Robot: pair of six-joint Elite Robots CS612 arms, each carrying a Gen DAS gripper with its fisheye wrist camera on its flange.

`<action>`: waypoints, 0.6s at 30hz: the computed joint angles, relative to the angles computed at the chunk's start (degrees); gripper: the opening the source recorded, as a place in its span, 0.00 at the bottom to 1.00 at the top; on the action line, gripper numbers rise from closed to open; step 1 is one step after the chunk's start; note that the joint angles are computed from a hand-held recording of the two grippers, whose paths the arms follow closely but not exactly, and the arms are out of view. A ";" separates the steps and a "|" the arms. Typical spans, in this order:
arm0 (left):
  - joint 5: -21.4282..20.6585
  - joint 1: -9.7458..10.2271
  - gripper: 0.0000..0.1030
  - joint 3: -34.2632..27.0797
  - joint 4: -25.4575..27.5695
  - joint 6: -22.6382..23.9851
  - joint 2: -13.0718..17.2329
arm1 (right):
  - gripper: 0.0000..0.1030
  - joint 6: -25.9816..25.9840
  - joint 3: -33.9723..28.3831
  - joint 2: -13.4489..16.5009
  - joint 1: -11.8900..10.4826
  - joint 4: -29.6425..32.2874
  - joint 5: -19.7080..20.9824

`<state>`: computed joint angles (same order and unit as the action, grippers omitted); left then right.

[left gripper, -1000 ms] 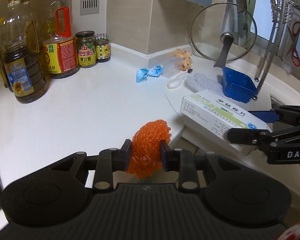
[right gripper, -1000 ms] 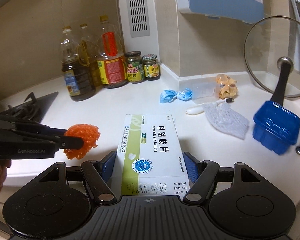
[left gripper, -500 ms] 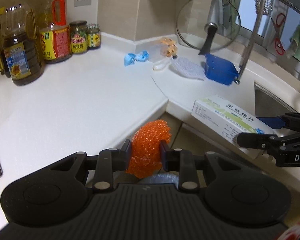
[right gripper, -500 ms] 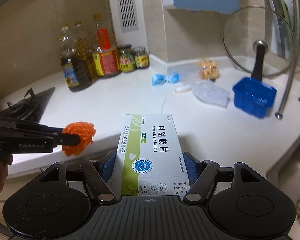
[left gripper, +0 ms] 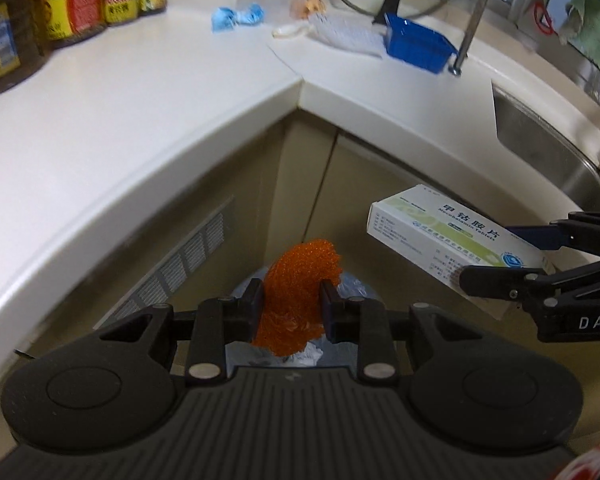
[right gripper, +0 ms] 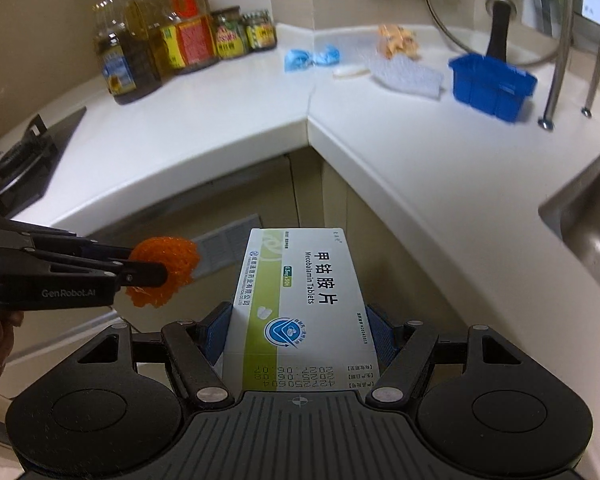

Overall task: Collect trash
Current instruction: 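Lower both held items over the bin and open both tools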

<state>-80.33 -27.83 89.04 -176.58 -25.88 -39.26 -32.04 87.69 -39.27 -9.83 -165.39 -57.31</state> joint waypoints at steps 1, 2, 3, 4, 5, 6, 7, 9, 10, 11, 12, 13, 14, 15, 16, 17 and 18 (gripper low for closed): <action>-0.32 0.00 0.26 -0.24 0.35 0.03 0.23 | 0.68 0.11 -0.03 0.10 -0.01 0.23 -0.21; -0.46 -0.02 0.26 -0.39 0.44 0.12 0.40 | 0.68 0.13 -0.03 0.18 0.00 0.32 -0.30; -0.40 -0.10 0.26 -0.52 0.58 0.21 0.59 | 0.68 -0.04 -0.01 0.26 -0.02 0.31 -0.45; -0.43 -0.12 0.26 -0.68 0.79 0.25 0.77 | 0.68 -0.02 0.02 0.29 0.01 0.25 -0.68; -0.61 -0.08 0.26 -0.87 0.92 0.16 0.97 | 0.68 0.22 -0.01 0.36 0.01 0.19 -0.79; -0.91 -0.01 0.26 -1.14 1.24 0.15 1.17 | 0.68 0.53 -0.06 0.44 0.02 0.11 -0.86; -1.10 0.01 0.27 -1.35 1.49 0.25 1.35 | 0.68 0.83 -0.12 0.49 0.10 0.02 -1.02; -1.11 0.01 0.27 -2.00 2.33 0.38 1.77 | 0.68 1.06 -0.30 0.67 0.16 0.01 -1.28; -1.31 0.05 0.28 -2.19 2.55 0.40 1.93 | 0.68 1.15 -0.51 0.77 0.20 0.22 -1.35; -1.47 0.09 0.28 -2.36 2.73 0.38 2.09 | 0.68 1.20 -0.65 0.87 0.23 0.37 -1.42; -1.54 0.10 0.28 -2.56 2.84 0.39 2.26 | 0.68 1.20 -0.75 0.94 0.27 0.43 -1.50; -1.58 0.11 0.29 -2.68 2.75 0.49 2.41 | 0.68 1.15 -0.87 1.01 0.29 0.57 -1.57; -1.72 0.12 0.29 -2.91 2.72 0.57 2.63 | 0.68 1.17 -1.01 1.09 0.32 0.74 -1.61; -1.77 0.11 0.29 -3.10 2.88 0.54 2.78 | 0.68 1.22 -1.15 1.18 0.34 0.90 -1.65; -1.75 0.11 0.31 -3.35 3.07 0.62 2.97 | 0.68 1.26 -1.23 1.22 0.40 1.01 -1.75; -1.66 0.08 0.36 -3.58 3.18 0.74 3.16 | 0.68 1.25 -1.34 1.29 0.45 1.12 -1.82; -1.79 0.11 0.38 -3.79 3.31 0.77 3.32 | 0.68 1.20 -1.44 1.35 0.47 1.24 -1.87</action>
<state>-82.11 -27.72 85.25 -173.27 -25.11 -35.95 -30.84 86.25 -37.93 -9.36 -164.16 -59.18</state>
